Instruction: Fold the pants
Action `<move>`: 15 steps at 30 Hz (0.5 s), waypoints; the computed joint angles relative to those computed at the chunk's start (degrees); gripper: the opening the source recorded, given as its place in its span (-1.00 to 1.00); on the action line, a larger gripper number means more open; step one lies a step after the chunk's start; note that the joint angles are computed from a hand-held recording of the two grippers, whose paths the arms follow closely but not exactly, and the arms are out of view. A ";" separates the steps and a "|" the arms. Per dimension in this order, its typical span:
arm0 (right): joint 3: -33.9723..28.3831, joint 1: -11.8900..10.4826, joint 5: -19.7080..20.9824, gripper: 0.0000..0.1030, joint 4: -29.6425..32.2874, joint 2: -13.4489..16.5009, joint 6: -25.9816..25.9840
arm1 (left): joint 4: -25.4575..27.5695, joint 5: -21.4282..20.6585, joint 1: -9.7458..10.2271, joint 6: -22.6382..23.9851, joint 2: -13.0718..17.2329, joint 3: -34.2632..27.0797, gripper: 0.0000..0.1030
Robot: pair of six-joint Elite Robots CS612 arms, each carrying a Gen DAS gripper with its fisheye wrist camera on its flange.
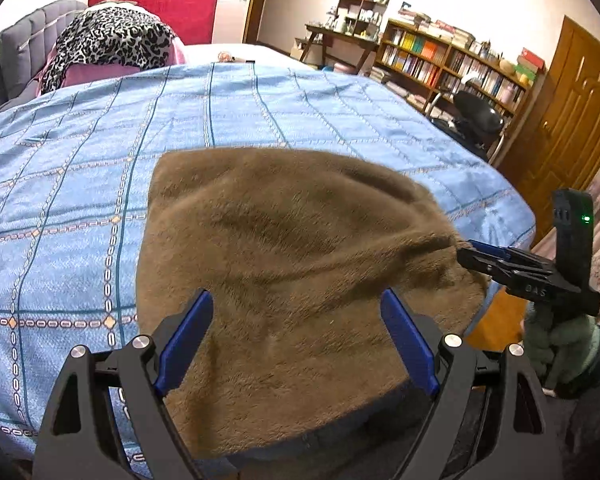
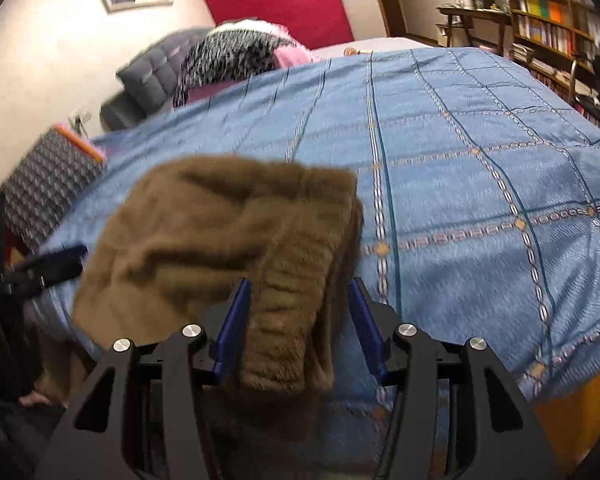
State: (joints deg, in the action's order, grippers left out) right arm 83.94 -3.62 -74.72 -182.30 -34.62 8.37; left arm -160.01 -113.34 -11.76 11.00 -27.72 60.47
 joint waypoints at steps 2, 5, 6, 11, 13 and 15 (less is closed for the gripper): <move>0.51 -0.01 0.17 0.01 -0.18 0.01 -0.24 | 0.98 0.62 -0.12 0.95 0.19 0.12 0.65; 0.17 -0.20 0.67 0.13 0.21 0.58 0.00 | -0.35 3.05 -0.37 2.50 0.98 0.38 0.65; -0.26 -0.40 1.53 0.19 0.65 0.96 0.71 | -1.11 3.76 -0.46 2.78 1.27 0.35 0.65; -0.50 -1.19 4.35 0.24 1.36 1.07 3.21 | -0.94 2.10 -0.01 1.39 1.23 0.15 0.65; -0.49 -1.85 6.80 0.24 1.03 0.94 5.46 | -1.16 1.13 0.37 -0.08 1.17 -0.38 0.65; -0.74 -2.61 10.07 0.24 0.09 1.19 8.57 | -1.88 1.37 0.62 -1.52 1.12 -0.84 0.66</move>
